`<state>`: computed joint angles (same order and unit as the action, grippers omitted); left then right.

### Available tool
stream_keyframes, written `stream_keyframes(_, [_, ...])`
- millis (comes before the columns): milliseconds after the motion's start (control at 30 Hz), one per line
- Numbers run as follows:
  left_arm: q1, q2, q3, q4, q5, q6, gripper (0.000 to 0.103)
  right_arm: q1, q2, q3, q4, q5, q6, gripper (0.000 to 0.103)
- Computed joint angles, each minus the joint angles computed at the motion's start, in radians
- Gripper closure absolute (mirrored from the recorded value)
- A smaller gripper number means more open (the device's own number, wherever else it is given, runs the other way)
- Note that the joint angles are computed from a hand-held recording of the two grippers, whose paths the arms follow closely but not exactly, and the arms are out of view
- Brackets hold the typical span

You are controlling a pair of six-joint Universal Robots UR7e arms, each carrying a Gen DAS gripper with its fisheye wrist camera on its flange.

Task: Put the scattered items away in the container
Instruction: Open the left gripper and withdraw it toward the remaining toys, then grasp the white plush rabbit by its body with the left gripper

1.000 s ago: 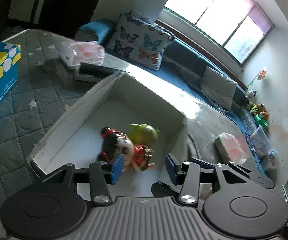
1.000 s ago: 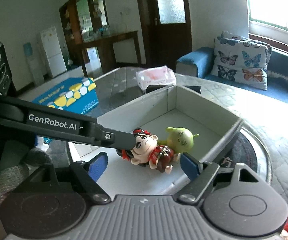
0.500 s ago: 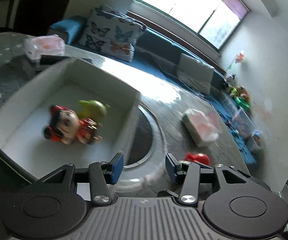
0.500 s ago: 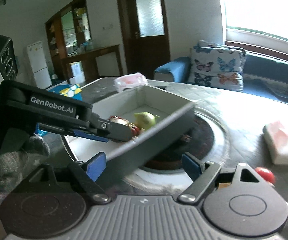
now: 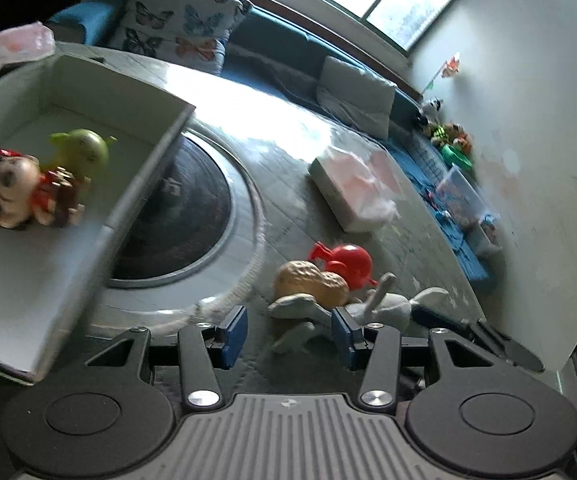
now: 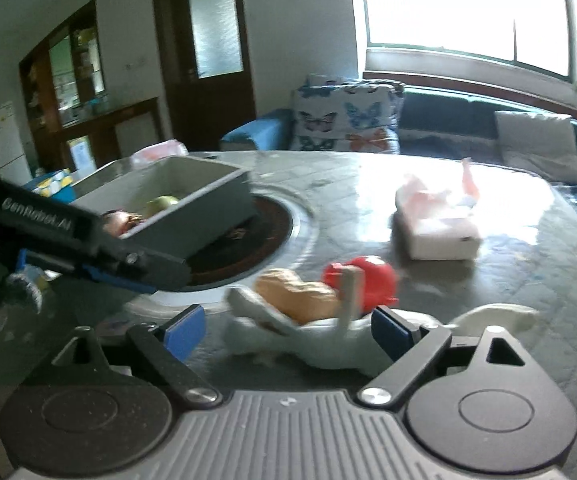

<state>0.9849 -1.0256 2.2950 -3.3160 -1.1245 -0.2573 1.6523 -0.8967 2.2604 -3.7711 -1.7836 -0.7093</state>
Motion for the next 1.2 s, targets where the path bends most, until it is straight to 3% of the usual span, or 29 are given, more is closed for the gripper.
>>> stream_keyframes(167, [0.005, 0.04, -0.023, 0.022, -0.006, -0.032, 0.054, -0.044, -0.021, -0.029, 0.029, 0.032, -0.033, 0.006])
stream_keyframes(467, [0.017, 0.067, -0.048, 0.037, 0.003, -0.054, 0.054, -0.116, -0.047, -0.088, 0.213, 0.097, -0.081, 0.004])
stream_keyframes(767, [0.028, 0.076, -0.05, 0.03, -0.031, -0.068, 0.054, -0.109, -0.076, -0.029, 0.272, 0.072, -0.131, 0.004])
stream_keyframes(1200, [0.038, 0.087, -0.055, 0.031, -0.062, -0.093, 0.054, -0.11, -0.14, 0.031, 0.403, 0.167, -0.114, 0.01])
